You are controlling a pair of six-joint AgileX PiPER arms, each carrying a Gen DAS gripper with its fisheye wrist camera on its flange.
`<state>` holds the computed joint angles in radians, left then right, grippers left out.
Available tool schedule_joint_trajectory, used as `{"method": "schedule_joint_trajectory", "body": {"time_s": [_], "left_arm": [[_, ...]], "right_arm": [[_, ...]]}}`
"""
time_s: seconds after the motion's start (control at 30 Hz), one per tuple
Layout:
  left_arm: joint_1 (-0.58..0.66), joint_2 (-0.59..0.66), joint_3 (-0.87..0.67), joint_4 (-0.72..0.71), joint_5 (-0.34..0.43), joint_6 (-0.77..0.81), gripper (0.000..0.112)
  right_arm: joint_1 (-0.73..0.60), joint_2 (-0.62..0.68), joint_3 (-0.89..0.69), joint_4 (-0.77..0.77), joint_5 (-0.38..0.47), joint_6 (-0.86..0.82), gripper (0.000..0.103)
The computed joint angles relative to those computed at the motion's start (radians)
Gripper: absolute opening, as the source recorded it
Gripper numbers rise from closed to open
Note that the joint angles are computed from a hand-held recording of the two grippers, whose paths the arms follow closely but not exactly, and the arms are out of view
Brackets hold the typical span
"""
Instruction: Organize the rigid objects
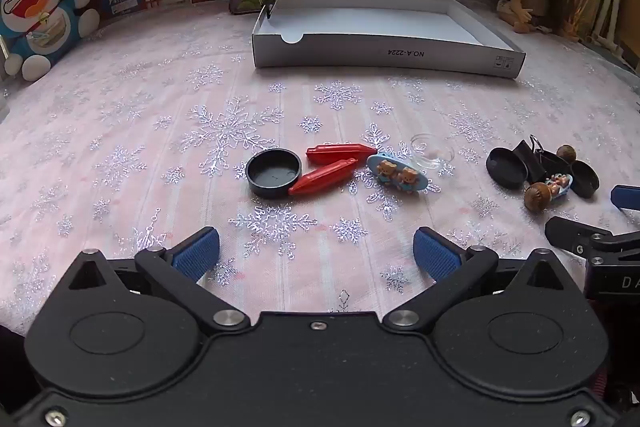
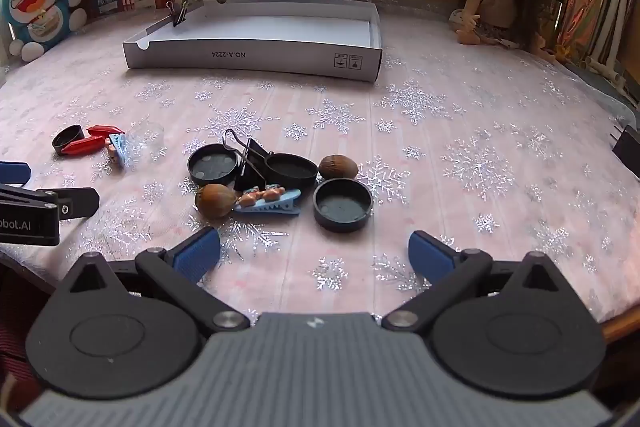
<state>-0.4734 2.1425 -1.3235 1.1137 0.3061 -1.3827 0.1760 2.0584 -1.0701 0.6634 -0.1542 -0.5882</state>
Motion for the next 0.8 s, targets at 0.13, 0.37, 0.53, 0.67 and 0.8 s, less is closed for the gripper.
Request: {"method": "schedule_joint_trajectory", "body": {"time_s": [0.13,0.37,0.53,0.67,0.8], "left_arm": [[0.000,0.000,0.003,0.016,-0.004,-0.017,0.103],[0.000,-0.001,0.004,0.022,-0.004,-0.023,0.103],[0.000,-0.001,0.004,0.025,-0.004,-0.028,0.103],[0.000,0.000,0.004,0.023,-0.004,-0.024,0.103],[0.000,0.000,0.004,0.023,-0.004,-0.024,0.103]], "right_arm": [[0.000,0.000,-0.001,-0.010,0.003,0.013,0.103],[0.000,-0.001,-0.002,-0.008,0.006,0.013,0.103],[0.002,-0.001,-0.002,0.003,0.006,0.003,0.103],[0.002,-0.001,-0.002,0.007,0.006,0.000,0.103],[0.003,-0.001,0.000,0.006,0.006,0.001,0.103]]}}
